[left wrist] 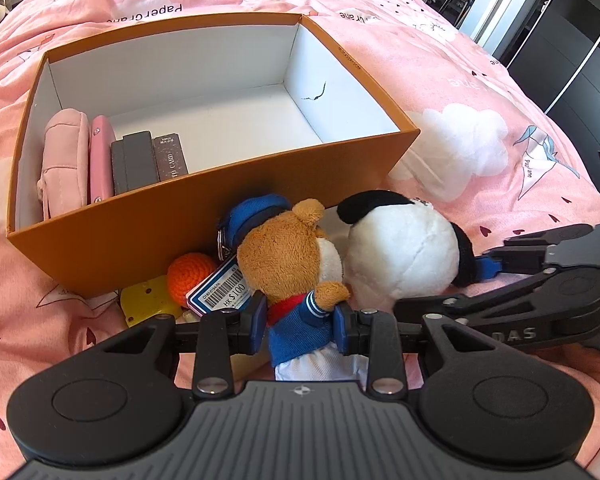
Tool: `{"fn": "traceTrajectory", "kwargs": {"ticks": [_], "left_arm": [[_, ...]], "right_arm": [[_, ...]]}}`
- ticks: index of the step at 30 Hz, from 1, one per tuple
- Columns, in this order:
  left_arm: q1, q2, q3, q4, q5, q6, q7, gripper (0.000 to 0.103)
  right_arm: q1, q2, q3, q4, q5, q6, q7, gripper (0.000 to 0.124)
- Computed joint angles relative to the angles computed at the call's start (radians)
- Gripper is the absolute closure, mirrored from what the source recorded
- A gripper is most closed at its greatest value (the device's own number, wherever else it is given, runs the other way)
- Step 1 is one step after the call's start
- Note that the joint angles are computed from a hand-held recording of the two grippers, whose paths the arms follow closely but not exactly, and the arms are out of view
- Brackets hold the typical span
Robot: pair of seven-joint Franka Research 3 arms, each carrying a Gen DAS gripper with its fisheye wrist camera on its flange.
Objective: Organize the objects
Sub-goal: 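Lift both plush keychains over the box rim and lower them inside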
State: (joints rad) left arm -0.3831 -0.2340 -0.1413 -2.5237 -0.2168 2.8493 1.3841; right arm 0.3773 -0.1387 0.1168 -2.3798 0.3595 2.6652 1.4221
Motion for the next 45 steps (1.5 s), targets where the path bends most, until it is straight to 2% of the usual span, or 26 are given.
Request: {"fn": "traceTrajectory", "kwargs": {"ticks": [4, 9, 14, 17, 26, 32, 40, 45], "left_arm": [[-0.002, 0.001, 0.002, 0.0, -0.006, 0.002, 0.003, 0.065], [-0.002, 0.011, 0.002, 0.005, -0.014, 0.004, 0.007, 0.065], [0.009, 0.025, -0.007, 0.022, -0.006, -0.023, 0.003, 0.063], [0.01, 0.033, -0.006, 0.031, -0.02, -0.045, 0.014, 0.062], [0.012, 0.041, -0.006, 0.034, -0.105, -0.047, 0.055, 0.063], [-0.011, 0.02, 0.011, 0.015, -0.165, -0.023, 0.108, 0.066], [-0.098, -0.045, 0.092, -0.012, -0.422, -0.01, 0.331, 0.066], [-0.129, -0.1, 0.117, -0.022, -0.52, 0.013, 0.421, 0.067]], "right_arm": [[0.027, 0.016, -0.012, -0.008, 0.129, 0.061, -0.091, 0.065], [0.047, 0.02, 0.003, -0.039, 0.174, 0.206, -0.106, 0.065], [0.051, 0.049, 0.01, -0.031, 0.165, 0.242, -0.087, 0.06], [0.06, 0.055, 0.005, -0.028, 0.209, 0.254, -0.11, 0.059], [0.056, 0.066, 0.009, -0.022, 0.213, 0.254, -0.095, 0.06], [0.055, 0.049, 0.011, -0.028, 0.19, 0.25, -0.086, 0.07], [0.037, -0.022, -0.015, -0.009, 0.195, 0.116, -0.069, 0.072], [0.031, -0.085, -0.025, 0.0, 0.193, 0.07, -0.086, 0.072]]}}
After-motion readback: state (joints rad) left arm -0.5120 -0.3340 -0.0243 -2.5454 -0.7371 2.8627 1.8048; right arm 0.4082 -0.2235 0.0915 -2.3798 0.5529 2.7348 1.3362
